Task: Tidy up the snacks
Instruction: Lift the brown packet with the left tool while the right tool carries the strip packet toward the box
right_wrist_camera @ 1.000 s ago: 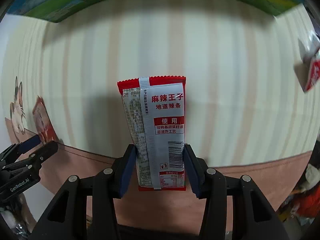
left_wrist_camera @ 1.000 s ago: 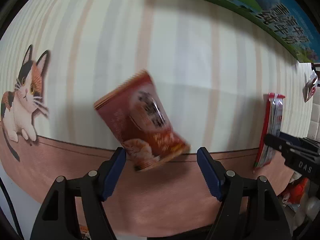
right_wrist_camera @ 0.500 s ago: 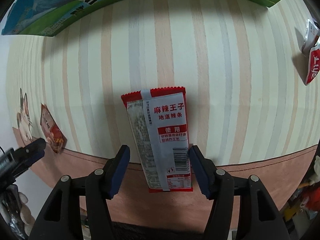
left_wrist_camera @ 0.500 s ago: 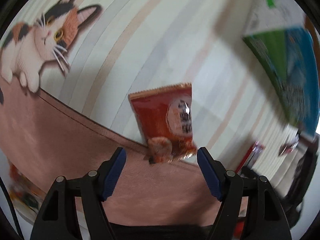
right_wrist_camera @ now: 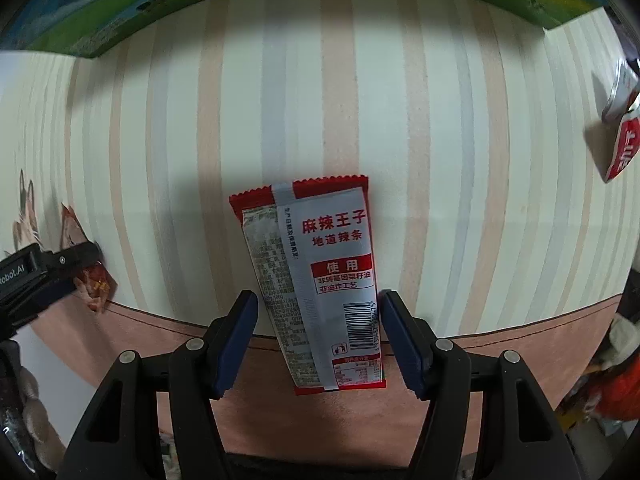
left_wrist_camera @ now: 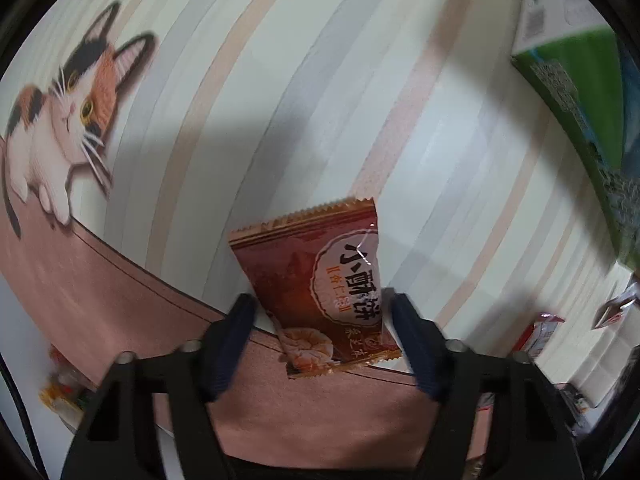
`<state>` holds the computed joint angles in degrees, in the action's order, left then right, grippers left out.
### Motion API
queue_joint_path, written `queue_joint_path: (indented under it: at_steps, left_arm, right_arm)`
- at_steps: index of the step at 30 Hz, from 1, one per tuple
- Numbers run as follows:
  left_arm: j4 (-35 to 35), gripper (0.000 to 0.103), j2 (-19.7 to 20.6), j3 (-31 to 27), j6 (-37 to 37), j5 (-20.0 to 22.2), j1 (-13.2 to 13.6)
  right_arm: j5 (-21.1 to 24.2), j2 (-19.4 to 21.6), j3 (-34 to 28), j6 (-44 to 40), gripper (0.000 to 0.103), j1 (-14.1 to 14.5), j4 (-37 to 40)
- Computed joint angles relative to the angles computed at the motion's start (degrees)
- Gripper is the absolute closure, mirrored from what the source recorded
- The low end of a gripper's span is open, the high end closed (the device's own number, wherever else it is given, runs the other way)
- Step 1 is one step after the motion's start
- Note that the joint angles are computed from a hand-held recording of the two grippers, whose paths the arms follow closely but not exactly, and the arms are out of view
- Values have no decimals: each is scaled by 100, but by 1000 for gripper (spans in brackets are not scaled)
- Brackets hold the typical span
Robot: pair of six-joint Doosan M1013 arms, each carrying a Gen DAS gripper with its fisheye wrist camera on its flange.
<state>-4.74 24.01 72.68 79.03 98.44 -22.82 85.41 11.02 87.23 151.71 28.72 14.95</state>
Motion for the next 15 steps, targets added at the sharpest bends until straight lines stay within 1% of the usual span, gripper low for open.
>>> queue_joint_path:
  at_steps: [1,2,3,5,7,11,12,14,15]
  left_arm:
    - [98,47,-29,20,85,-75,-54]
    - [127,47,-58,50,185,-142,-97]
    - [152,48,-85,86,234,-158,-153]
    - [266,48,-142,151,328,-243,-237]
    - [305,48,-190,211,395,-295,-304]
    - [286,48,-329,367,462,-450,-584]
    - [270,48,-374,398,501,-490,-640]
    - [249,48,-474,439,552,-568,-784]
    - [236,48,-504,431,622,-605,-818]
  right_arm:
    - [68,57,-99,49,37,83,-90]
    - [161,112,-194,65,39,176,-237]
    - [182,126,-237,45,46,239,-367]
    - [157,133,-287,-21,49,314,-520]
    - [99,127,-342,-23,56,379,-597]
    - [-8,63,-341,49,59,482,-624]
    - [-64,-12,-268,67,60,493,-587]
    - [-229,-327,76,123,60,532,-556]
    - [-279,-350,96,149,60,550,-551]
